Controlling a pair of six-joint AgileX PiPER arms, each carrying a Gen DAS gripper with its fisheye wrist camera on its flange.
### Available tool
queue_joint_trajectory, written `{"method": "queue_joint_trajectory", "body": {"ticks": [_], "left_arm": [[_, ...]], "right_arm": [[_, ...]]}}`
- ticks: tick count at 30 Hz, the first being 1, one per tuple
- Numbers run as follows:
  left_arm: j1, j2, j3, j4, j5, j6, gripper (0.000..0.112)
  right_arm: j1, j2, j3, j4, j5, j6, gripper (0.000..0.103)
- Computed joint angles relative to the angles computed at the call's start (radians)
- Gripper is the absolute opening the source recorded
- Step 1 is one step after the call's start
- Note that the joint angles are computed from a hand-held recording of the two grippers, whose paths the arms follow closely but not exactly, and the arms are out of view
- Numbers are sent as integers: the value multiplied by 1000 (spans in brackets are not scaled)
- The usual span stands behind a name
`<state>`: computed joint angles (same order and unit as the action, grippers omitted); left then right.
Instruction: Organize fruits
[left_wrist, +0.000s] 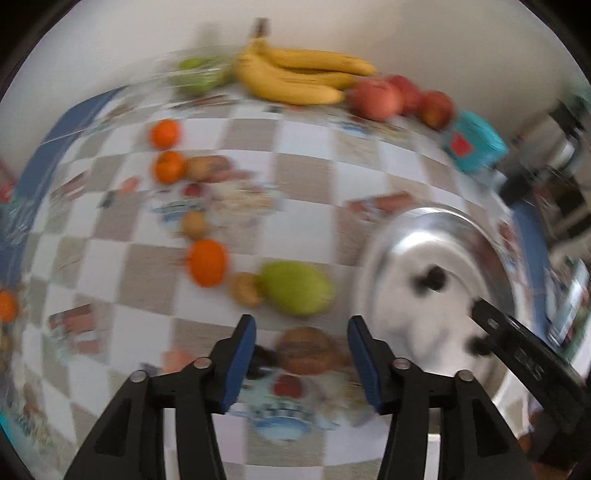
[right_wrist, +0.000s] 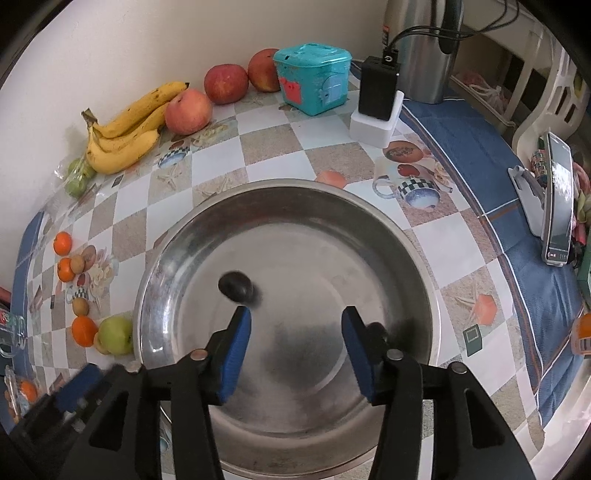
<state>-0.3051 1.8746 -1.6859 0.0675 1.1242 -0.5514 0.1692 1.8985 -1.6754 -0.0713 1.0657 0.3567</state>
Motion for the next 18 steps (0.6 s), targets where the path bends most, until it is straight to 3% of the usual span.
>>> {"method": "queue_joint_trajectory", "body": {"ticks": [4,14,18], "left_arm": [[37,-11,13,84,46,-88,72],[117,-45,39,175,72,-147,93],[135,-63,46,199,72,-144,99]], "right_arm": [[24,5,-10,1,8,-17,56],[111,-14,-2,42,-8,-77,62],[146,-20,-5,34,-12,-81,72]]}}
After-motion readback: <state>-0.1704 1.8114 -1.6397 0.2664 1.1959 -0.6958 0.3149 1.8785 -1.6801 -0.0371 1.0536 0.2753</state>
